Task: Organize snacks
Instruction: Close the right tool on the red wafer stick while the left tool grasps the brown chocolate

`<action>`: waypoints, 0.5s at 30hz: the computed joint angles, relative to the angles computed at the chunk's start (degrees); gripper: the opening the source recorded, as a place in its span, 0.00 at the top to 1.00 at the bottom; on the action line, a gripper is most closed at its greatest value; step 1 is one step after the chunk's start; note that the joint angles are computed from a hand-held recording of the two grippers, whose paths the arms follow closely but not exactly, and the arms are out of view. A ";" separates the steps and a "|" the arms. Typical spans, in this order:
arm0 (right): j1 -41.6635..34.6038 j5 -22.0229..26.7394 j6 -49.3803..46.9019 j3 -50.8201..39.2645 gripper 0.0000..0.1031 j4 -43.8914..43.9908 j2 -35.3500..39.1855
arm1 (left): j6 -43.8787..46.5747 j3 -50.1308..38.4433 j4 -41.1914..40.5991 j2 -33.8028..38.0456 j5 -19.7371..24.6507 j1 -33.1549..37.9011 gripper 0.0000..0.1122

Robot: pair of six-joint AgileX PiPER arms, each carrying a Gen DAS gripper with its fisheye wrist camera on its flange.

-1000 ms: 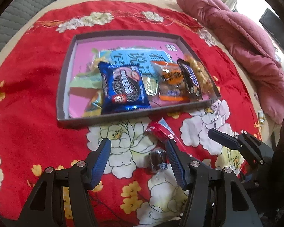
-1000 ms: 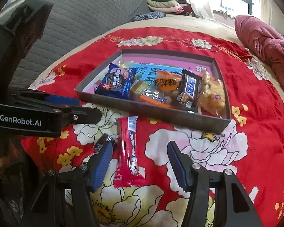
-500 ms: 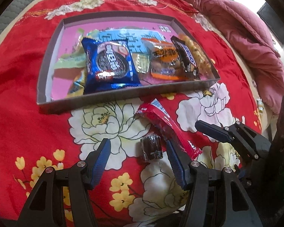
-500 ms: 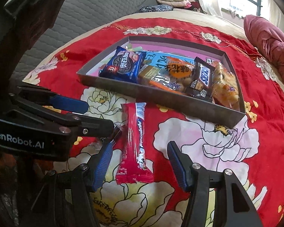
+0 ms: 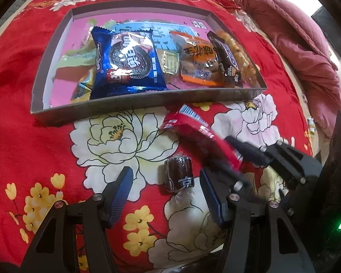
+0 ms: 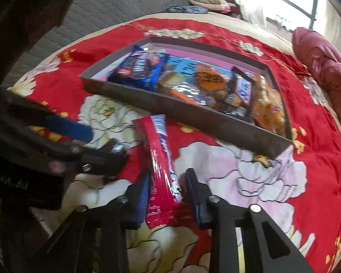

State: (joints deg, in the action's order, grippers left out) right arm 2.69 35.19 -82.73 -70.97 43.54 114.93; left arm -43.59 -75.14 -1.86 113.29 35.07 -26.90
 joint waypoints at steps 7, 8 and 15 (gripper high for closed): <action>-2.17 2.40 3.25 -4.34 0.72 -0.04 2.32 | 1.04 -1.09 -0.87 1.83 -1.55 -0.52 0.53; -2.15 2.38 2.60 -4.16 0.73 0.30 2.18 | 0.87 -1.15 -0.66 2.02 -1.76 -0.61 0.60; -3.42 6.80 -0.84 -4.76 0.77 3.56 1.86 | 3.26 -0.65 -3.26 2.38 -3.96 -0.03 0.75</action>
